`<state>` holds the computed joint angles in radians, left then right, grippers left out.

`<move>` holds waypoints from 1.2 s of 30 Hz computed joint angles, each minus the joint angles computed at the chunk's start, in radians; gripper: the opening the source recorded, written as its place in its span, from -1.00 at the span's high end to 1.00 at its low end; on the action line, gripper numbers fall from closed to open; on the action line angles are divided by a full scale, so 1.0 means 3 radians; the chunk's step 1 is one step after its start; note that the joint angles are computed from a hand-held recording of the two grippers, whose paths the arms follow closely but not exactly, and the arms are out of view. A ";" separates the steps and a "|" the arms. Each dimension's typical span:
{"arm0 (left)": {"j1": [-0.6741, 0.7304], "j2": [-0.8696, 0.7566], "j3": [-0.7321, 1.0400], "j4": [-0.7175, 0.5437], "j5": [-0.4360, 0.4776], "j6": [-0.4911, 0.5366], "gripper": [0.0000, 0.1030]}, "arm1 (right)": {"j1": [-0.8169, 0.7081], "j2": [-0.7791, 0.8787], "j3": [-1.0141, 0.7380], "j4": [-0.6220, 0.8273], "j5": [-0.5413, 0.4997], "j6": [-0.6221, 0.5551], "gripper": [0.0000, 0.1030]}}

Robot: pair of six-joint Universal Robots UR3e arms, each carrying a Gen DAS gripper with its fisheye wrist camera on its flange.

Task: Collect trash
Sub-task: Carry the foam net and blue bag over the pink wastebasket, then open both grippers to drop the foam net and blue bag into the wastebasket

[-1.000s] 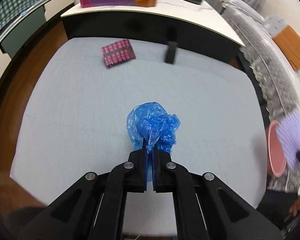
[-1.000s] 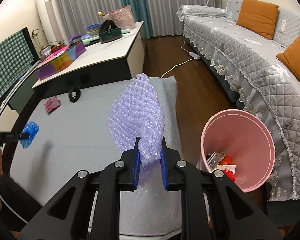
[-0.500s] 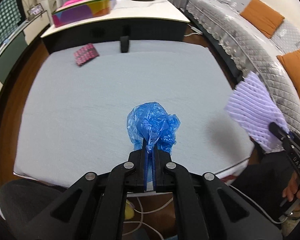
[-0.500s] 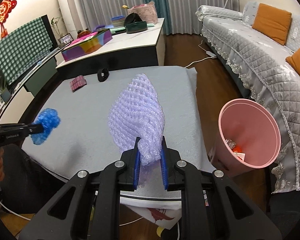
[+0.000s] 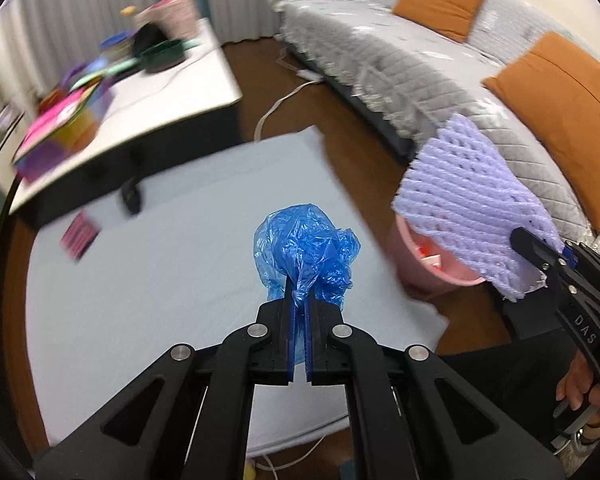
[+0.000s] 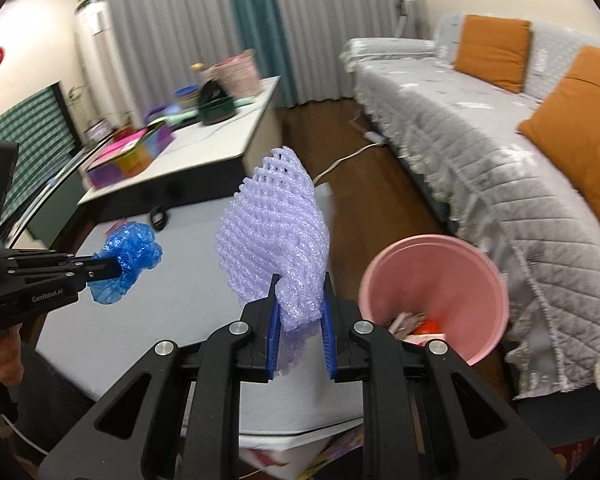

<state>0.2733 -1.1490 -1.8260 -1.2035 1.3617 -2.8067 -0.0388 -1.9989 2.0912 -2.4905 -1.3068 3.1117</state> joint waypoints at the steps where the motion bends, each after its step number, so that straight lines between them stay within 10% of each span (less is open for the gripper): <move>1: -0.0278 -0.0264 0.0141 0.0155 0.0102 -0.0151 0.94 | -0.0101 0.0017 -0.0025 0.0019 0.0006 -0.0024 0.65; 13: -0.1628 -0.2393 0.1709 0.0522 0.0354 -0.0753 0.94 | -0.1137 0.0565 0.0047 -0.0270 0.0122 -0.0117 0.64; 33: -0.1972 -0.3981 0.3219 0.0229 0.0564 -0.0930 0.94 | -0.1127 0.1544 -0.0325 -0.0379 -0.0307 -0.0092 0.58; 36: -0.2021 -0.4163 0.3452 0.0098 0.0698 -0.0942 0.60 | -0.1084 0.1681 -0.0417 -0.0369 -0.0468 -0.0034 0.37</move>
